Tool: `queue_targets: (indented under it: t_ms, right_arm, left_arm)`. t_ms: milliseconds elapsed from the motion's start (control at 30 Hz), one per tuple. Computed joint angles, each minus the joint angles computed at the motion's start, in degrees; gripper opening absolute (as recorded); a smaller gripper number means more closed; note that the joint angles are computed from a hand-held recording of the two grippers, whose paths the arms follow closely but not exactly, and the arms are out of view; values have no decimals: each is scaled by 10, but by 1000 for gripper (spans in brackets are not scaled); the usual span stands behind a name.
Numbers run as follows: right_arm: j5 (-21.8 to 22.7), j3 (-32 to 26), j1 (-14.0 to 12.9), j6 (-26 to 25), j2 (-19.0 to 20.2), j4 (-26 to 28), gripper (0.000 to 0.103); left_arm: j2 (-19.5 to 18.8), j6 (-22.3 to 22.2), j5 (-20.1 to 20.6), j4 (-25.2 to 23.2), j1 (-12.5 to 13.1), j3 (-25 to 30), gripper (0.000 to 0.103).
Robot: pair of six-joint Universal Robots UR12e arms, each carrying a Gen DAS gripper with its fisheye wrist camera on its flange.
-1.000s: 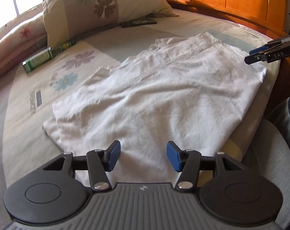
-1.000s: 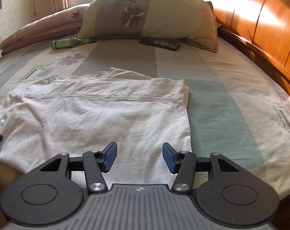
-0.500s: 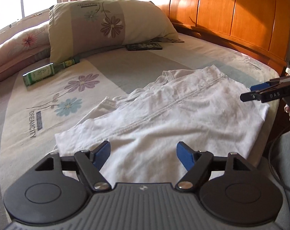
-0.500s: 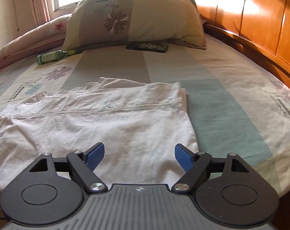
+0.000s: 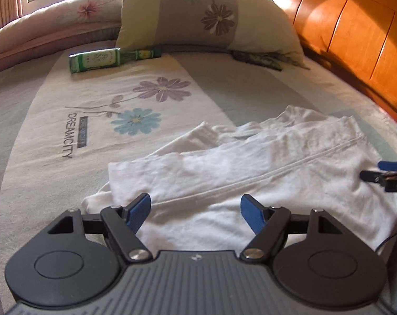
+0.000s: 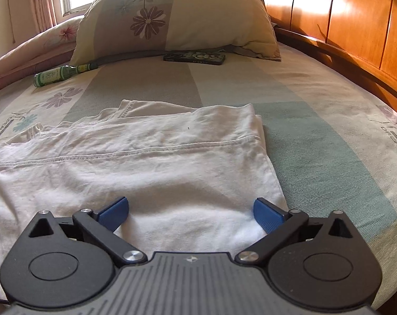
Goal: Fold clothes
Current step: 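Open both grippers and lift them above the folded white shirt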
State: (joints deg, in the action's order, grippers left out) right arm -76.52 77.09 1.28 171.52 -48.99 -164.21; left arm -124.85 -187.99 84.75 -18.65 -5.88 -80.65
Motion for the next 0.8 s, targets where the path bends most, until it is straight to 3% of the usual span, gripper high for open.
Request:
queue_targets:
  t_ms: [133, 167, 233, 333, 433, 533, 700, 800]
  right_arm:
    - [-16, 0, 5, 4, 2, -7, 103]
    - [-16, 0, 5, 5, 2, -8, 103]
    - [-15, 1, 4, 5, 1, -8, 103]
    - [-13, 3, 4, 5, 1, -12, 103]
    - [-14, 3, 4, 8, 2, -14, 103]
    - [-14, 4, 4, 8, 2, -17, 103]
    - [-12, 5, 4, 8, 1, -18, 103]
    - [-3, 2, 5, 3, -2, -14, 103]
  left_arm:
    - [-24, 0, -166, -20, 10, 34, 82]
    - [-32, 6, -178, -32, 9, 44, 82]
    - [-46, 27, -154, -64, 1, 66, 82]
    - [-63, 23, -146, -42, 0, 81, 82]
    - [-79, 31, -80, -42, -9, 107, 82]
    - [-87, 42, -51, -54, -12, 123, 82]
    - [-65, 55, -31, -37, -16, 100, 82]
    - [-40, 75, -23, -19, -19, 65, 88]
